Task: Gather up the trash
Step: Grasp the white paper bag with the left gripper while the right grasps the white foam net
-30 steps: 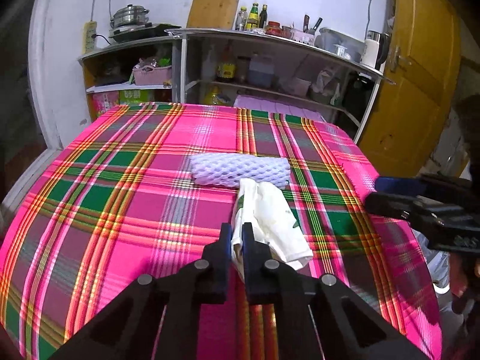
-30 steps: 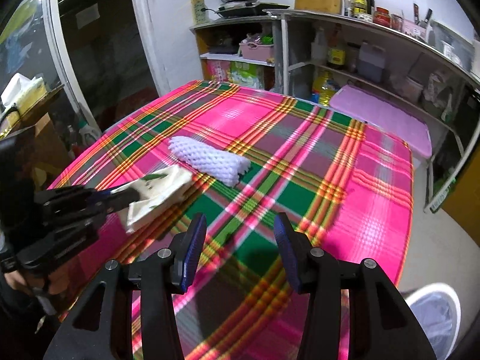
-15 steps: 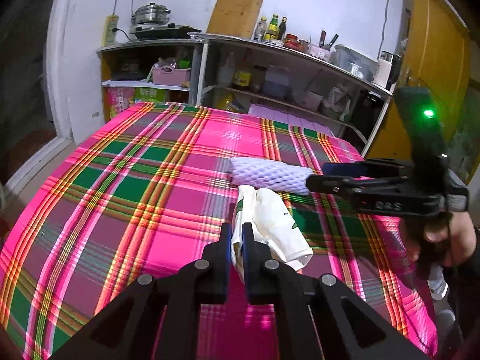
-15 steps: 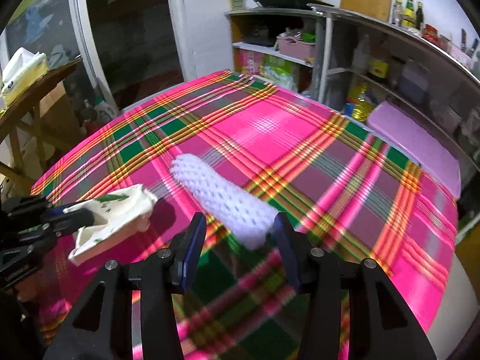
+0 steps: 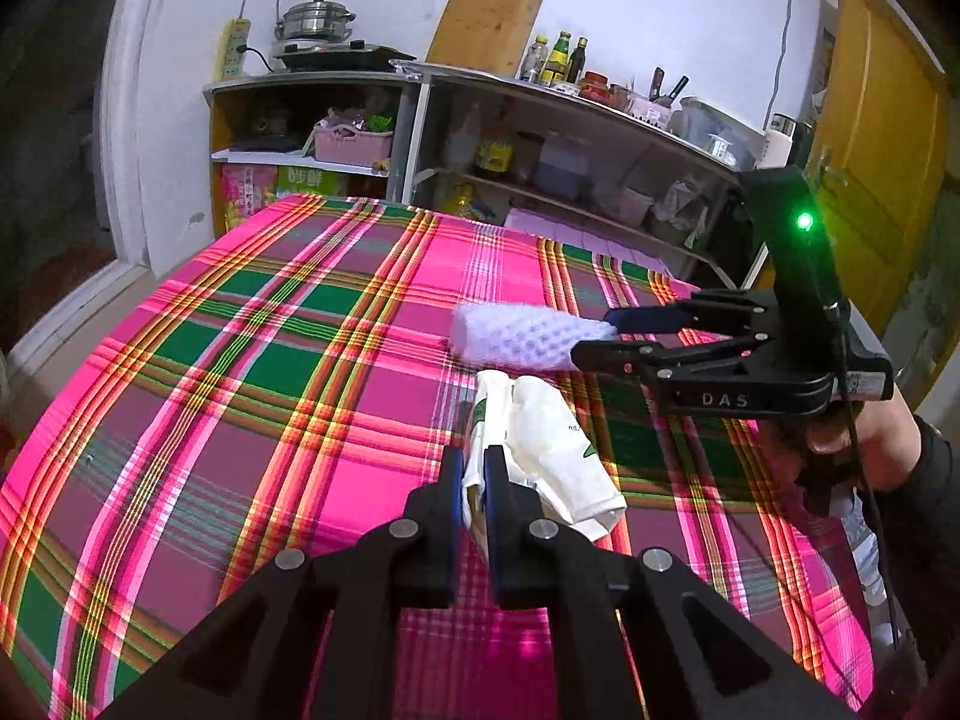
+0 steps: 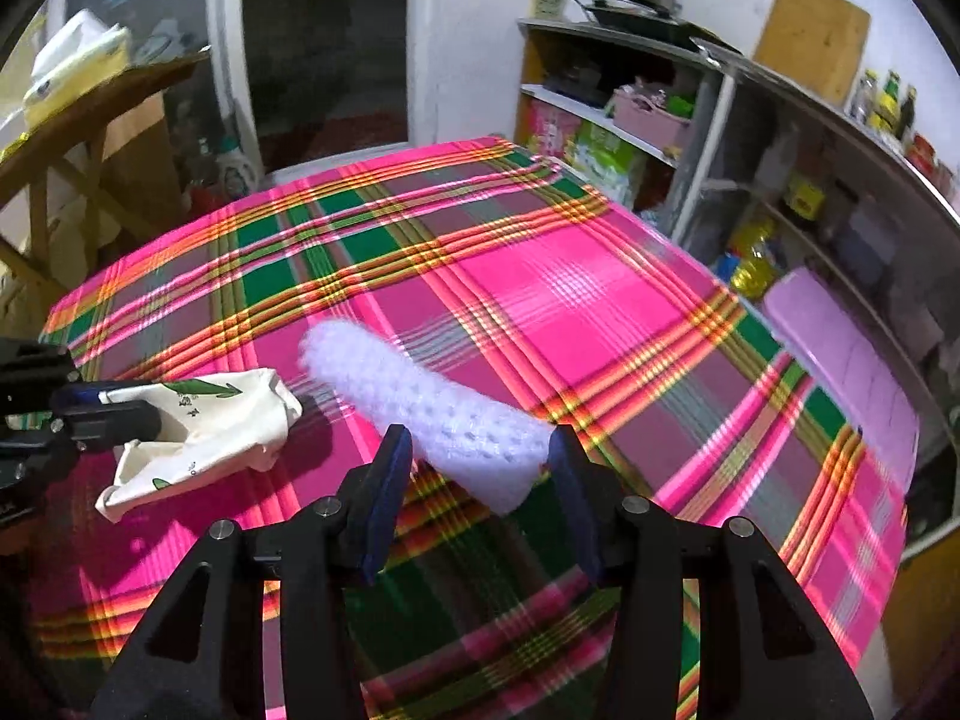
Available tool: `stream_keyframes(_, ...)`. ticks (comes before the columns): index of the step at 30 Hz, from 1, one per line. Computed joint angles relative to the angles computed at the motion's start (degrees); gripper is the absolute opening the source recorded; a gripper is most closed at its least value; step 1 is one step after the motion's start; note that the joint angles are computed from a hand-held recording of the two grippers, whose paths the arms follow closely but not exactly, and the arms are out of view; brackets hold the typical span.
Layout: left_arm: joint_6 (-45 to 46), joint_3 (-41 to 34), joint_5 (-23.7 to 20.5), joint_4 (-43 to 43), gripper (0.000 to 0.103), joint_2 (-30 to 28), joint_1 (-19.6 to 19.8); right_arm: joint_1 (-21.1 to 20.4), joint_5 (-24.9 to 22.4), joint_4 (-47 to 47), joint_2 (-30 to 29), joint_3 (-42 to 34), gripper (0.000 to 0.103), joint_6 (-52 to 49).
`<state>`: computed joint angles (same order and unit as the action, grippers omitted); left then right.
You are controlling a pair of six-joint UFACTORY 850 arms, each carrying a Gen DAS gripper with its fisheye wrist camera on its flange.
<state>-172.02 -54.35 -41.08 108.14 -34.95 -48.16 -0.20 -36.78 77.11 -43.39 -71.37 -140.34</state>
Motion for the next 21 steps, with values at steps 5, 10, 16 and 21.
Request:
stream_keyframes(5,-0.2,0.1,-0.1,0.1,0.006,0.0,0.0,1.4,2.5,1.4,-0.1,0.9,0.049,-5.7)
stream_keyframes(10,-0.3,0.6,-0.3,-0.6,0.006,0.4,-0.1,1.4,1.0,-1.7,-0.8,0.0,0.021,-1.3)
stream_keyframes(16,-0.6,1.2,-0.5,-1.2,0.006,0.8,-0.4,0.8,-0.6,2.1,1.4,3.0,0.015,-4.6)
stream_keyframes(21,0.4,1.5,-1.0,-3.0,0.006,1.5,-1.2,-1.3,-3.3,2.2,3.7,5.2,0.014,-2.9)
